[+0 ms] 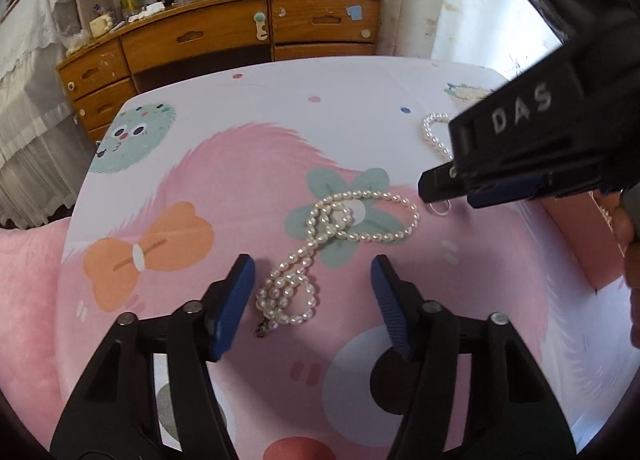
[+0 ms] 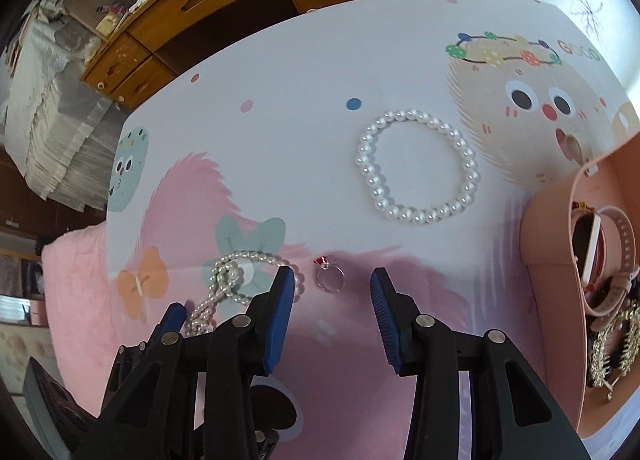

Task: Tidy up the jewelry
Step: 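Grasp the long pearl necklace with the left tool while the right tool grasps the small ring, then lift the necklace and ring over the pink box and open both tools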

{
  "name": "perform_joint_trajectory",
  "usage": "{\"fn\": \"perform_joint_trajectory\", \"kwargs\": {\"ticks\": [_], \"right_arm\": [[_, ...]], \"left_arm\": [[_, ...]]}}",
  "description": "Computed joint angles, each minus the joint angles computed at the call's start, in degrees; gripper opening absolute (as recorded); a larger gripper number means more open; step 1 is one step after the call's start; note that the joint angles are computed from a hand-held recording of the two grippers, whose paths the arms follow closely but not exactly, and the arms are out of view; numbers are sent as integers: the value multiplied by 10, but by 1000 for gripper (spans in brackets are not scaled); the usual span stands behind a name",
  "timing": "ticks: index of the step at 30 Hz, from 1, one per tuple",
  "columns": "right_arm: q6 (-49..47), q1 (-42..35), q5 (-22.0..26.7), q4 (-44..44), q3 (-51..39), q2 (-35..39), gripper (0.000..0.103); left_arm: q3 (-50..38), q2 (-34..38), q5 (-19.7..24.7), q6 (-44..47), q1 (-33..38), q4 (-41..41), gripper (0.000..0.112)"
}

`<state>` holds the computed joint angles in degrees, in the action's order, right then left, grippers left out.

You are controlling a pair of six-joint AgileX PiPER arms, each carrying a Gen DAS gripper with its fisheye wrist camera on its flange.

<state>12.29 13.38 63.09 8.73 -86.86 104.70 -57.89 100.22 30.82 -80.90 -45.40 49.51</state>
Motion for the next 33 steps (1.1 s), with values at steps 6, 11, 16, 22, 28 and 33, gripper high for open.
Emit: {"fn": "perform_joint_trajectory", "kwargs": {"ticks": [6, 11, 16, 22, 28, 33], "right_arm": [[34, 28, 3, -35, -21, 25, 33], [45, 38, 7, -55, -35, 36, 16], [41, 44, 14, -54, -54, 45, 10], [4, 31, 12, -17, -55, 41, 9], [-35, 6, 7, 49, -31, 31, 1], [-90, -19, -3, 88, 13, 8, 1]], "left_arm": [[14, -10, -10, -4, 7, 13, 22], [33, -24, -33, -11, 17, 16, 8], [51, -40, -58, -7, 33, -6, 6], [73, -63, -83, -5, 51, -47, 3], [104, -91, -131, 31, 73, -127, 2], [148, -138, -175, -98, 74, -44, 2]]}}
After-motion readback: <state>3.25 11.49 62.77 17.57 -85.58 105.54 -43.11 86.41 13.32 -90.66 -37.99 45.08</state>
